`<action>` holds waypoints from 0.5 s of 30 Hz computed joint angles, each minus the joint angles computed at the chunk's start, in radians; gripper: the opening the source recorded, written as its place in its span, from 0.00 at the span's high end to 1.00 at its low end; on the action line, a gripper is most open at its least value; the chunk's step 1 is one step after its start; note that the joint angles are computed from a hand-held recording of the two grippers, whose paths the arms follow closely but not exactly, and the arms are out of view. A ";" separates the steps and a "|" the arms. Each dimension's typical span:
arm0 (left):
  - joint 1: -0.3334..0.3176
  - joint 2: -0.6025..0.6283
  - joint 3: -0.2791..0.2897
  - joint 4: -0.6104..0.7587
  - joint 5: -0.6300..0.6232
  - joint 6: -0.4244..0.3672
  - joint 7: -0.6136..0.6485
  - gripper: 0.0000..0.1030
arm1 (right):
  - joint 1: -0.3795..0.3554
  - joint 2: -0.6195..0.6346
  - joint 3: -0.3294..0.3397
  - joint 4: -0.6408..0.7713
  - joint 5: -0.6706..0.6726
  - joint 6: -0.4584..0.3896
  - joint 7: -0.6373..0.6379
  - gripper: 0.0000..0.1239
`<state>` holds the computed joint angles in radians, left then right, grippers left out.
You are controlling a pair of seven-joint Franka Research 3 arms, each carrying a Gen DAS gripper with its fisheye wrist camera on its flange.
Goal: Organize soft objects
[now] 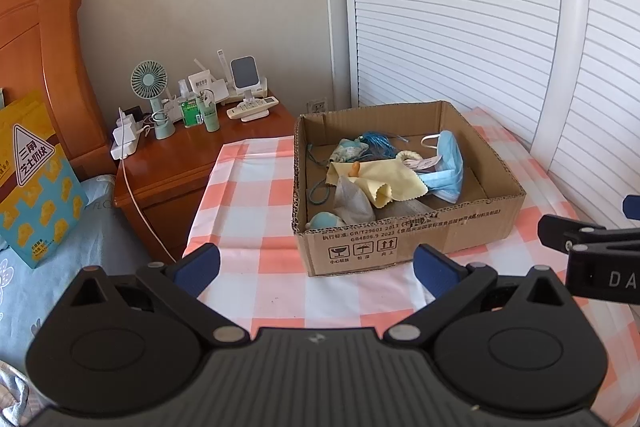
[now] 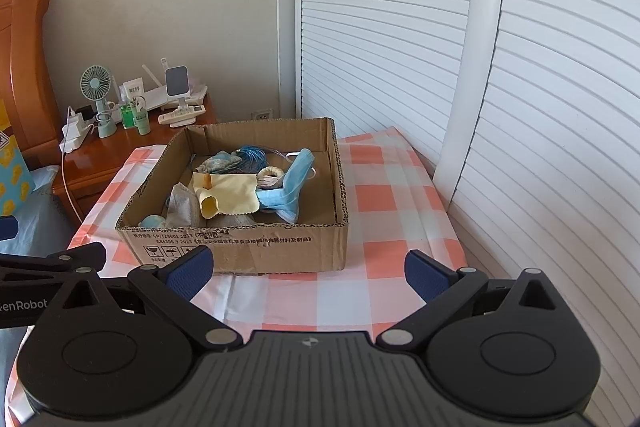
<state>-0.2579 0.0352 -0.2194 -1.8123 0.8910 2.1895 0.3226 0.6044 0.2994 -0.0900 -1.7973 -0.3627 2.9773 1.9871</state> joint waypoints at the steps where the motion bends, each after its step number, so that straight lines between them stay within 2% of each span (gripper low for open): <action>1: 0.000 0.001 0.000 0.001 -0.001 -0.001 0.001 0.01 | 0.000 0.000 0.000 0.000 0.001 0.000 -0.001 0.17; 15: -0.001 0.002 0.001 0.003 -0.001 0.000 0.002 0.01 | 0.004 -0.002 -0.006 -0.005 -0.006 0.003 0.008 0.17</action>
<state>-0.2593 0.0375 -0.2186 -1.8097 0.8900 2.1898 0.3244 0.6083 0.2975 -0.0957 -1.8020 -0.3686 2.9805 1.9952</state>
